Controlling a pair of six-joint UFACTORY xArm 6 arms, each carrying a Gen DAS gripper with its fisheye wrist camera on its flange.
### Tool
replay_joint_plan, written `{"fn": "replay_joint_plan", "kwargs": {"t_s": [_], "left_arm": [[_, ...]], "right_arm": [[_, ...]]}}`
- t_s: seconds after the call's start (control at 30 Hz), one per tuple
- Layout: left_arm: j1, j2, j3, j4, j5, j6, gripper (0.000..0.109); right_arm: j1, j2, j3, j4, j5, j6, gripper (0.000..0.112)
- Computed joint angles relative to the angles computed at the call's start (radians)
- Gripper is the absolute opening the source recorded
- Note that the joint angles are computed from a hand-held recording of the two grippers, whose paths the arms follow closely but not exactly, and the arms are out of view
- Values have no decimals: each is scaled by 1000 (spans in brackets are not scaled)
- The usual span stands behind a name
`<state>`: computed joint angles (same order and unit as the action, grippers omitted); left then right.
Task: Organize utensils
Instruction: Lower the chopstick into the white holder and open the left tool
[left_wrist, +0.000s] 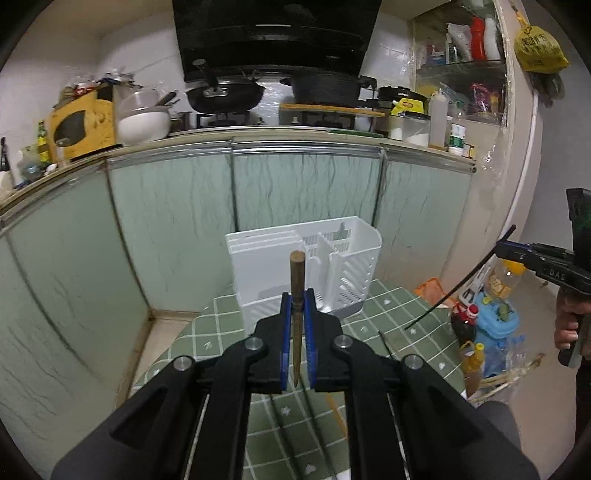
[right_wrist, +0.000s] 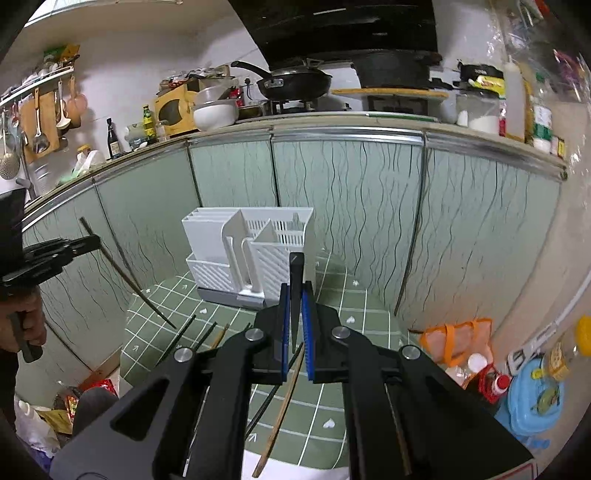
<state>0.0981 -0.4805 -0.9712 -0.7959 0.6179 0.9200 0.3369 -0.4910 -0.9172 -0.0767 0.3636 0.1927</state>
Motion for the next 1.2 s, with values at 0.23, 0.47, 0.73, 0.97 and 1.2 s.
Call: {"fn": "replay_joint_plan", "kwargs": {"t_s": [0.23, 0.47, 0.73, 0.97, 1.2], "left_arm": [[-59, 97, -127, 15, 14, -28, 8], [-106, 207, -314, 58, 43, -96, 8], [-128, 354, -589, 95, 97, -199, 8], [-180, 472, -747, 173, 93, -281, 8], [-217, 559, -776, 174, 56, -275, 8]], "right_arm": [[-4, 96, -169, 111, 68, -154, 6], [-22, 218, -400, 170, 169, -253, 6], [-68, 389, -703, 232, 286, -311, 6], [-84, 510, -843, 270, 325, -337, 6], [-70, 597, -872, 324, 301, -395, 6]]}}
